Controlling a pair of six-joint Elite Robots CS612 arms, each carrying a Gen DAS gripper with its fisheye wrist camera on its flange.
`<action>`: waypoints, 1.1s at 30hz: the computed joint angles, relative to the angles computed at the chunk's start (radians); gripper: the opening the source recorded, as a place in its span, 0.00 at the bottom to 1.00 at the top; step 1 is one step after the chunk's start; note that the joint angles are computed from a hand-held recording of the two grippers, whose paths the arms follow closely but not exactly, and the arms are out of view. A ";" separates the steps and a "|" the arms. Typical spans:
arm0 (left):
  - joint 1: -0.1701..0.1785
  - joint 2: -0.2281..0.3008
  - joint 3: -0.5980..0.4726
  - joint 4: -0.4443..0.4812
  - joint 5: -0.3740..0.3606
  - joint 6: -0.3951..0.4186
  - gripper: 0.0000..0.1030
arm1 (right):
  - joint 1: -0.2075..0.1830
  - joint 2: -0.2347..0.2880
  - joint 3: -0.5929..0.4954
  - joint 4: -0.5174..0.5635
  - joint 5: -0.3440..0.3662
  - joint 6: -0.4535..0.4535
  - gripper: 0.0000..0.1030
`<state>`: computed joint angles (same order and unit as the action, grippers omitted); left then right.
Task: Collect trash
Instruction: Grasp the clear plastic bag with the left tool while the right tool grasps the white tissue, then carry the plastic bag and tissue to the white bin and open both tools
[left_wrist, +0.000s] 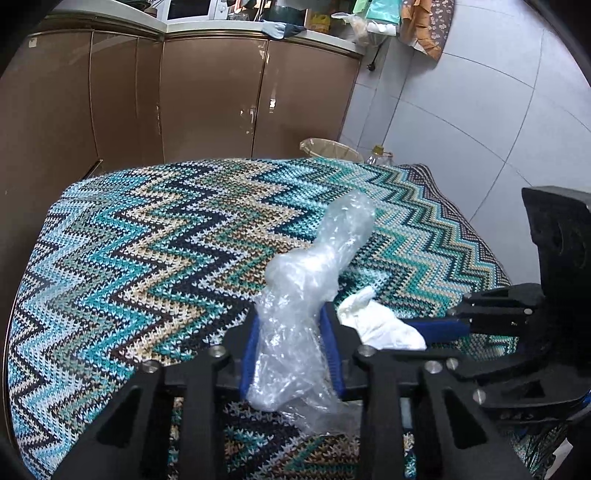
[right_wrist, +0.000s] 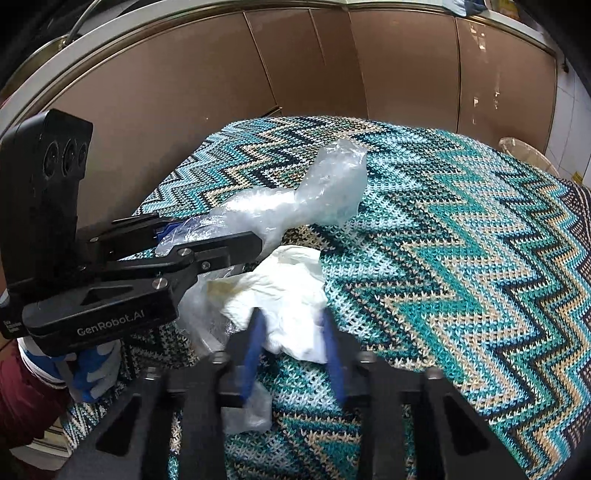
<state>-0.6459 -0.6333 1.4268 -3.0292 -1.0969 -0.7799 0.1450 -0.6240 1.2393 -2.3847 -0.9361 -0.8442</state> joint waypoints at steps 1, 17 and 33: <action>-0.002 0.004 -0.006 0.005 0.007 0.001 0.23 | 0.000 0.000 0.002 -0.003 0.001 -0.006 0.12; -0.044 -0.028 -0.020 0.037 0.136 0.055 0.16 | -0.076 -0.058 0.096 -0.160 0.079 0.092 0.07; -0.080 0.112 -0.387 0.160 0.029 0.258 0.16 | -0.228 -0.089 0.134 -0.398 0.119 0.352 0.07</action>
